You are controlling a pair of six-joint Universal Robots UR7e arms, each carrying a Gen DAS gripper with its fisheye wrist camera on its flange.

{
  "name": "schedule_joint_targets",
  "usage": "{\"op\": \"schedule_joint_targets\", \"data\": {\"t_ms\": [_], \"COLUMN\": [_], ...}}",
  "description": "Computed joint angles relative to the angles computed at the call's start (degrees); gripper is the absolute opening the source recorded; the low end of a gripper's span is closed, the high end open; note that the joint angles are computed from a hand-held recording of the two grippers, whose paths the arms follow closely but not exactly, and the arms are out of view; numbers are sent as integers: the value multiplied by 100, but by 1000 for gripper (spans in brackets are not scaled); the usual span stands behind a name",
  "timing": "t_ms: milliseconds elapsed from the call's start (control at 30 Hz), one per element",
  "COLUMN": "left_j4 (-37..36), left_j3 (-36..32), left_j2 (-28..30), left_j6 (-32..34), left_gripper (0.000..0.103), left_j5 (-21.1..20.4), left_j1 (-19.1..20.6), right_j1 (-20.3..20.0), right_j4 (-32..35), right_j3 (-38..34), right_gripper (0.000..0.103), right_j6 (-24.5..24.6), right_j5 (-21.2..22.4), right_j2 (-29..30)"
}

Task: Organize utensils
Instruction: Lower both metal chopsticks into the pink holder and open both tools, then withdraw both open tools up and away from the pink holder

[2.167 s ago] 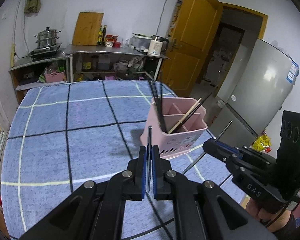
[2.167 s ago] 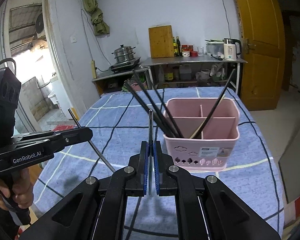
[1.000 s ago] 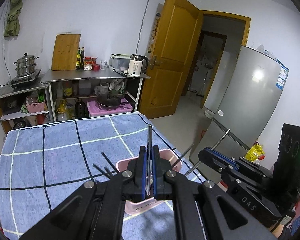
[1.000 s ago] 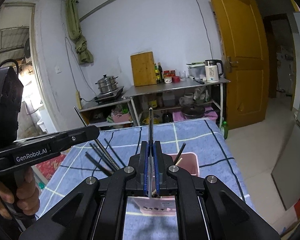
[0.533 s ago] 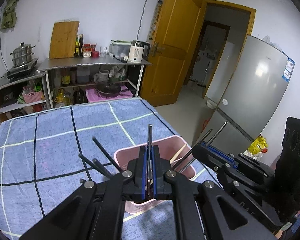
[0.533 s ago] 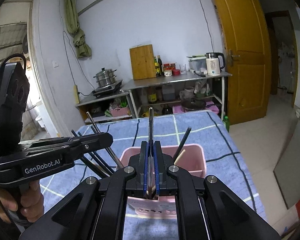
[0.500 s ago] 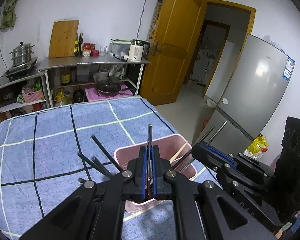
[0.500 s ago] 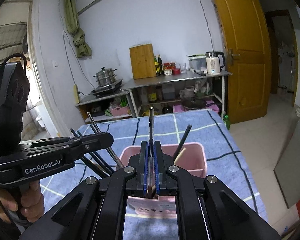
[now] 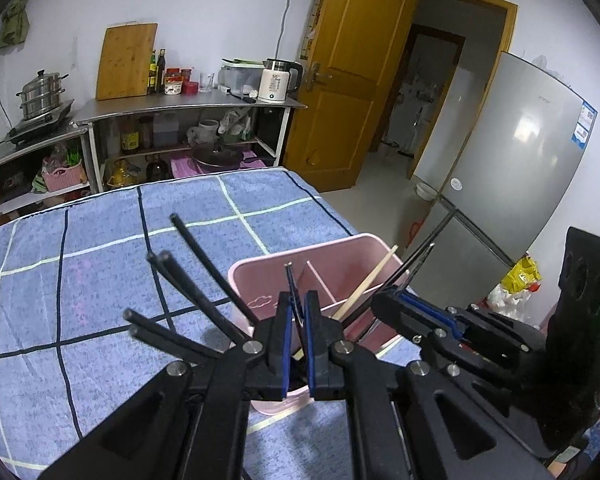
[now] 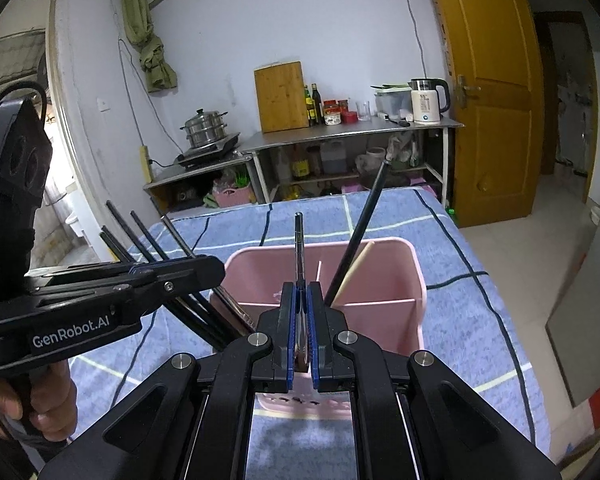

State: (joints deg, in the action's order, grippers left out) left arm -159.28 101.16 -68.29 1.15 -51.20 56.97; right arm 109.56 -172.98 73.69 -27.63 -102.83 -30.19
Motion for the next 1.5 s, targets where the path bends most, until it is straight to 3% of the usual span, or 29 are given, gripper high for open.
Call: {"op": "schedule_joint_targets", "data": {"t_ms": [233, 367, 533, 733, 967, 1067, 1500], "left_j4": [-119, -286, -505, -775, -1097, -1216, -1885], "left_j3": [109, 195, 365, 556, 1002, 1204, 2130], "left_j2": [-68, -170, -375, -606, -912, -1047, -1456], "left_j6": [-29, 52, 168, 368, 445, 373, 370], "left_gripper": [8, 20, 27, 37, 43, 51, 61], "left_j5": [46, 60, 158, 288, 527, 560, 877], "left_j1": [-17, -95, -264, -432, -650, -700, -1018], "right_j1": [33, 71, 146, 243, 327, 327, 374], "right_j4": [85, -33, -201, -454, -878, -997, -1474], "right_j3": [5, 107, 275, 565, 1100, 1330, 2011], "right_gripper": [6, 6, 16, 18, 20, 20, 20], "right_j6": [-32, -79, -133, -185, -181, -157, -211], "right_j5": [-45, -43, -90, -135, -142, -108, -146], "right_j2": [-44, -130, -259, -463, -789, -937, -1230]}}
